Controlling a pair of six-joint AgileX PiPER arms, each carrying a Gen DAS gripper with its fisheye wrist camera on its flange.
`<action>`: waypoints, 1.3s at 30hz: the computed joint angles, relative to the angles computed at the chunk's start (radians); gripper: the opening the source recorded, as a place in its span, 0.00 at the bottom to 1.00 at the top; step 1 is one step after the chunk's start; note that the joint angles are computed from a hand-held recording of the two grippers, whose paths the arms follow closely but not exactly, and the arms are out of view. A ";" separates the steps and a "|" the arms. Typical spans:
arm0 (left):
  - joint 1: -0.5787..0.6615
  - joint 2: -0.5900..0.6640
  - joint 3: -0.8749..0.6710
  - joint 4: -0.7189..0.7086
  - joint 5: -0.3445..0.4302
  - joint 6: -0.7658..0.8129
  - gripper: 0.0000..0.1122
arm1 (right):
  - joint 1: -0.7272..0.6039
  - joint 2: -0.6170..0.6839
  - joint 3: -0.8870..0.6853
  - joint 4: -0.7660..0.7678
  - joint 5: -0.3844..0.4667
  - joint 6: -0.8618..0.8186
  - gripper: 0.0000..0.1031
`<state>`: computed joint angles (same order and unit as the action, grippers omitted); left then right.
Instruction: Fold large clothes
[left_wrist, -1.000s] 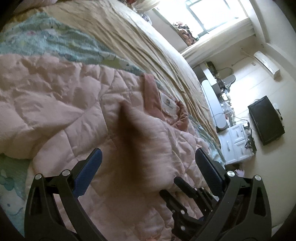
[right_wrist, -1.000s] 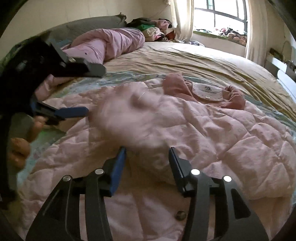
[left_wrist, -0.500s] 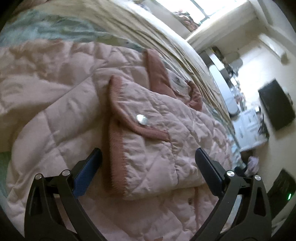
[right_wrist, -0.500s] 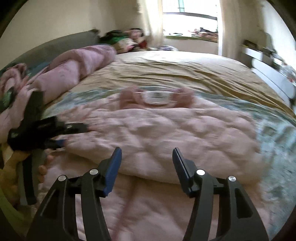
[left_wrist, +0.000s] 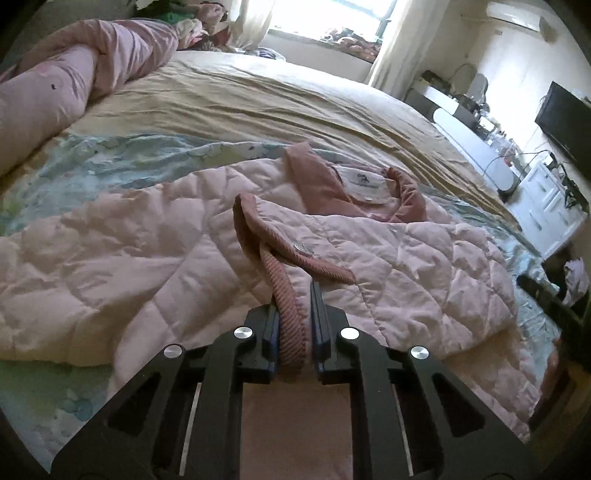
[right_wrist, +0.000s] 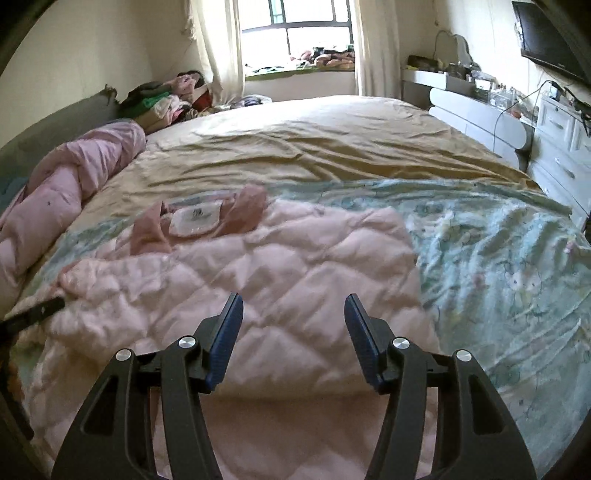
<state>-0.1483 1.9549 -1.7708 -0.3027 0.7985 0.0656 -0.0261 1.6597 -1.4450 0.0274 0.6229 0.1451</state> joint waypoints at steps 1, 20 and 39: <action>0.001 -0.004 0.008 0.007 0.002 -0.013 0.06 | -0.007 0.020 -0.033 0.028 0.009 -0.025 0.55; 0.014 0.040 0.071 0.060 0.005 -0.077 0.14 | -0.010 0.303 -0.259 -0.057 0.222 0.012 0.63; -0.013 -0.038 0.089 0.090 0.040 -0.116 0.62 | -0.009 0.171 -0.145 0.016 0.165 0.010 0.94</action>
<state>-0.1609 1.9165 -1.6820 -0.2125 0.8381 -0.0505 -0.0351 1.8307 -1.5901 0.0431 0.7880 0.1555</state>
